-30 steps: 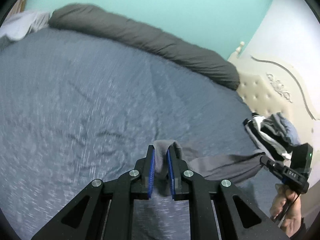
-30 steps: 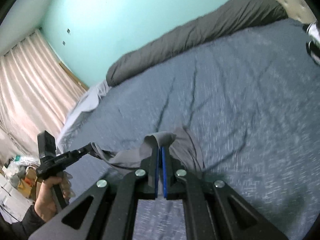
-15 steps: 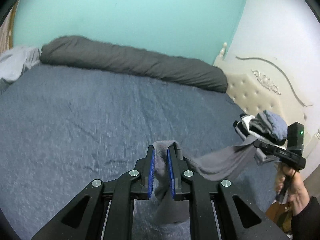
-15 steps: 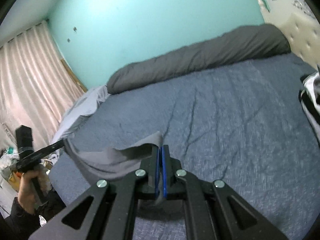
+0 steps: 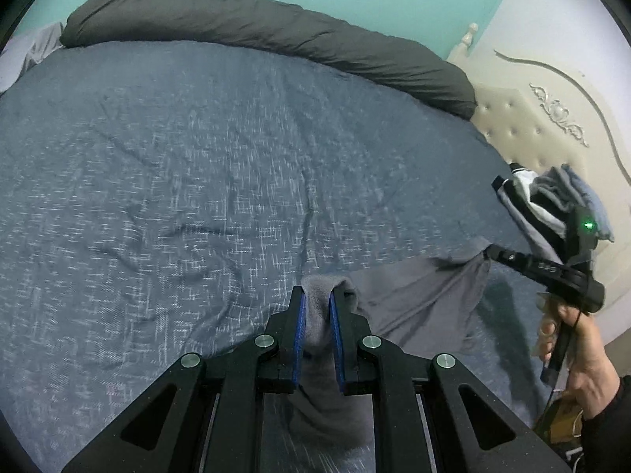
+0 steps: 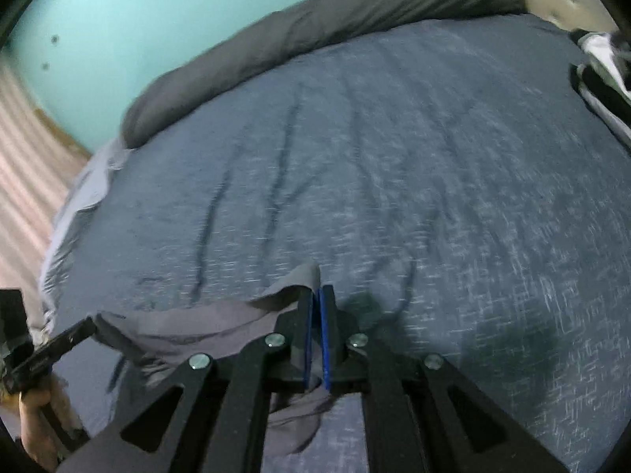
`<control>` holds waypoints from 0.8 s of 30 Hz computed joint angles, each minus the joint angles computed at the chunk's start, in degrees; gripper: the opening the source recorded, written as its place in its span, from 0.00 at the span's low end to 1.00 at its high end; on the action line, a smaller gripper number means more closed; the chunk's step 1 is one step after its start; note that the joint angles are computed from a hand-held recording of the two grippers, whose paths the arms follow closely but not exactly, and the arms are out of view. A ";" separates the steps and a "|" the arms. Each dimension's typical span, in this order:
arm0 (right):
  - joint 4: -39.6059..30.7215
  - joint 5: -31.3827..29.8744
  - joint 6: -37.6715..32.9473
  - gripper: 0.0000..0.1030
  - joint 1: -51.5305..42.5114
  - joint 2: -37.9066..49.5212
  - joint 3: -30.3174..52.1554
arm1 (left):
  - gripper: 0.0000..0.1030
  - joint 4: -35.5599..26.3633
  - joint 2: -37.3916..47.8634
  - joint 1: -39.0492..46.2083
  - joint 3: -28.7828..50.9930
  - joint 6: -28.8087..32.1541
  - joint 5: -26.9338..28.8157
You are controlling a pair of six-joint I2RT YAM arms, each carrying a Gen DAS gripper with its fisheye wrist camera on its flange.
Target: Fold clothes
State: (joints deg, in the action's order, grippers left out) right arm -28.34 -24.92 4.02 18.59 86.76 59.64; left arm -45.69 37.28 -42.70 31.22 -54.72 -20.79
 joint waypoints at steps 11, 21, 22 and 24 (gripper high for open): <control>1.95 3.29 -4.38 0.47 14.35 -2.01 -4.27 | 0.12 8.90 -2.64 4.09 -6.19 2.55 2.57; 1.28 12.45 -4.90 0.46 26.33 8.38 -1.02 | 0.12 9.93 -5.42 8.99 -8.88 4.20 6.97; 1.18 13.32 -5.23 0.33 26.96 8.89 -0.79 | 0.12 9.95 -5.63 9.32 -8.96 4.39 7.18; 1.06 15.49 -6.08 0.13 28.24 9.31 -0.71 | 0.12 10.13 -5.80 9.74 -9.06 4.42 7.52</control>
